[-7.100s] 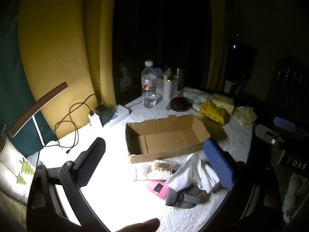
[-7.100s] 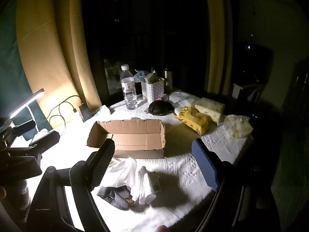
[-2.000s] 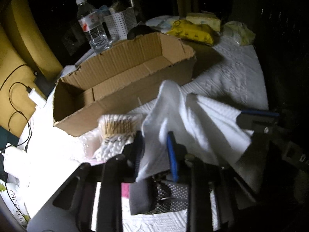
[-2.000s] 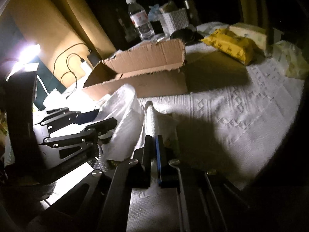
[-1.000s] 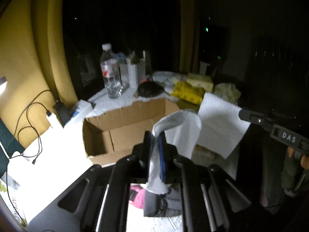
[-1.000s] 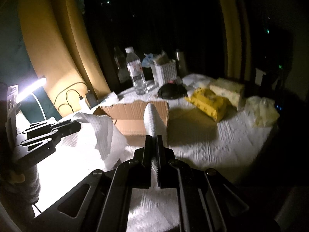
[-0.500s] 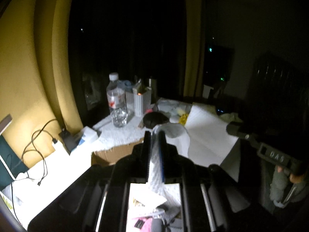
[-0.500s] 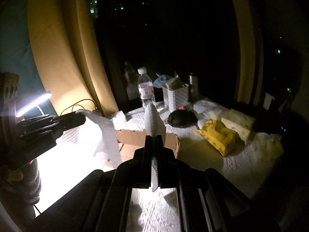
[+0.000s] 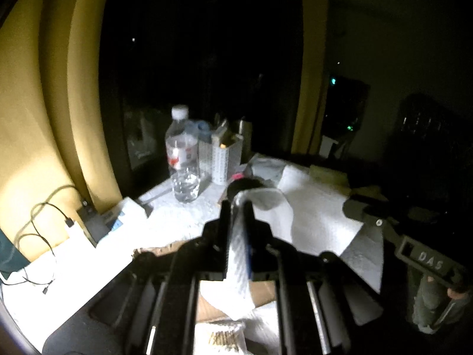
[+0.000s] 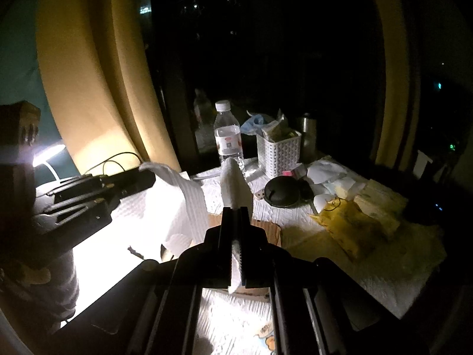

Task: Organize soft objects
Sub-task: 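Lift the towel with the right gripper and drop it into the box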

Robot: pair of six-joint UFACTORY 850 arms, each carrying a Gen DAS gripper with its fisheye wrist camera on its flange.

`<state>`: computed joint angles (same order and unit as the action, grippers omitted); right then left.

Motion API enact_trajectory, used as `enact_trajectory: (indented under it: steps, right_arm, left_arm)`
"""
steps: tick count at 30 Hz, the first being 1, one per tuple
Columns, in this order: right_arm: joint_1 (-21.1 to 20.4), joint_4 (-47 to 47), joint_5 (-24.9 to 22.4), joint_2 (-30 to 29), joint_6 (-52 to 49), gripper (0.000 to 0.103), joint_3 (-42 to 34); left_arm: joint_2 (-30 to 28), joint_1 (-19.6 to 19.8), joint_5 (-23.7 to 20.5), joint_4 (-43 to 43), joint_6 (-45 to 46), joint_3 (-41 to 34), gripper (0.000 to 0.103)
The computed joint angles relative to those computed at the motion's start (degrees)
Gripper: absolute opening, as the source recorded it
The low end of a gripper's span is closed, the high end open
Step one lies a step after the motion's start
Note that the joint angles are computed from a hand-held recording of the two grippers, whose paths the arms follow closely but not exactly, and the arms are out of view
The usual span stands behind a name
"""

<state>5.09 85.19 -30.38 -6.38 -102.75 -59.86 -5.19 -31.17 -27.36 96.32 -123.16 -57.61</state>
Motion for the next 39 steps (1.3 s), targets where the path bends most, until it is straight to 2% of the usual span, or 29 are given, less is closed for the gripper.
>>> enact_trajectory:
  steps: [8, 16, 22, 25, 28, 32, 35, 37, 38, 39]
  right_arm:
    - [2.5, -2.8, 2.4, -6.8, 3.6, 0.004, -4.0]
    - [4.2, -8.0, 3.6, -13.5, 10.9, 0.004, -7.3]
    - [5.6, -13.9, 5.3, -15.3, 16.9, 0.004, -7.7]
    - [6.5, -18.2, 6.7, -16.1, 21.1, 0.004, -7.9]
    - [7.4, -21.6, 9.1, -16.7, 24.6, 0.004, -7.8]
    - [7.5, -22.1, 9.3, -17.0, 26.4, 0.004, -7.6]
    - [7.5, -23.3, 9.6, -16.4, 28.8, 0.010, -7.3]
    - [7.4, -25.1, 9.3, -16.1, 31.5, 0.026, -7.4]
    - [7.3, -24.9, 9.2, -15.6, 31.7, 0.028, -7.1]
    - [7.3, -24.3, 9.4, -15.0, 31.4, 0.029, -6.7]
  left_arm:
    - [-6.6, 3.9, 5.5, -0.4, -1.8, -1.6, 0.007]
    - [-12.2, 5.1, 8.1, -13.5, 10.8, -4.0, 0.007]
    - [-15.0, 6.0, 9.7, -24.4, 20.8, -4.8, 0.009]
    - [-15.6, 6.5, 10.3, -27.5, 23.0, -4.8, 0.010]
    - [-16.1, 6.9, 10.2, -33.9, 28.8, -5.4, 0.018]
    - [-15.5, 6.6, 8.8, -37.0, 31.4, -5.2, 0.021]
    - [-14.9, 6.5, 8.2, -39.9, 34.4, -4.9, 0.022]
    - [-13.9, 6.3, 8.2, -38.8, 33.3, -4.1, 0.024]
    - [-13.1, 6.2, 8.3, -37.9, 32.3, -3.5, 0.026]
    - [-12.6, 6.2, 8.6, -37.5, 31.8, -3.2, 0.040]
